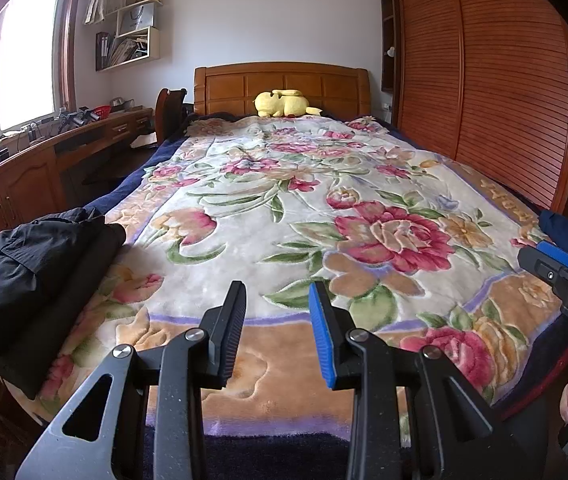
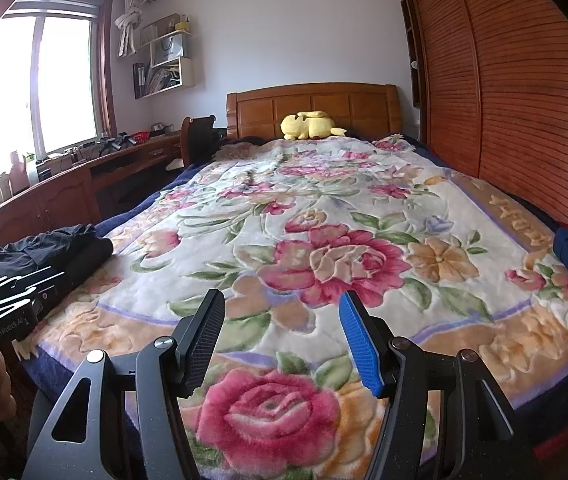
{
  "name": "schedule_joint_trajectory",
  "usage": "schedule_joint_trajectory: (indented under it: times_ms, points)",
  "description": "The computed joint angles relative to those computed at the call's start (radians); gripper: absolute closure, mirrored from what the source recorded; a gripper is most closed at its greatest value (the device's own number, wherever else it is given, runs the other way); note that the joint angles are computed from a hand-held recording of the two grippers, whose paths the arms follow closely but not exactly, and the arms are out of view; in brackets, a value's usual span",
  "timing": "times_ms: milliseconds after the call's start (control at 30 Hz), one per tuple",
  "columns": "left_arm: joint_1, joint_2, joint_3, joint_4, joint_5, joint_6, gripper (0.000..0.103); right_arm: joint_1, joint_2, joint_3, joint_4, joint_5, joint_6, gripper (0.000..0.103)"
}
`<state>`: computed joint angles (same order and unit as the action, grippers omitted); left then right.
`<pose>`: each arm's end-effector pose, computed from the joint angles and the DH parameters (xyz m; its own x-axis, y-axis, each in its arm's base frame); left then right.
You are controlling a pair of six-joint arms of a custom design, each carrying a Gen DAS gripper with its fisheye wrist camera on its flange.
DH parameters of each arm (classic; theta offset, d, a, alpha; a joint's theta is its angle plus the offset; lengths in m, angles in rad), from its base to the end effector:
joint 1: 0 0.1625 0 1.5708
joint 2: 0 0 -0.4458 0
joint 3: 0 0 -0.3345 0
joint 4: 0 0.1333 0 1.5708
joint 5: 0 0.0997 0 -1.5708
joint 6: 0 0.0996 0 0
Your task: Fold large clothes
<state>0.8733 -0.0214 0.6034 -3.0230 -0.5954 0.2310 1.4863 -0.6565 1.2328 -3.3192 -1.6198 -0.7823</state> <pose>-0.3691 -0.7764 0.0284 -0.7194 -0.0084 -0.6946 0.5946 0.5096 -0.6220 0.0635 -0.7721 0.3056 -0.7263 -0.1810 0.6631 -0.6756 0.3655 -0.6403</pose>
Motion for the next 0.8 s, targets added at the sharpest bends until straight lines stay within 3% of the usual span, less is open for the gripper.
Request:
schedule_joint_trajectory:
  times_ms: [800]
  points:
    - [-0.002, 0.004, -0.005, 0.003, 0.000, -0.002, 0.070, 0.000, -0.003, 0.008, -0.006, 0.006, 0.007, 0.042]
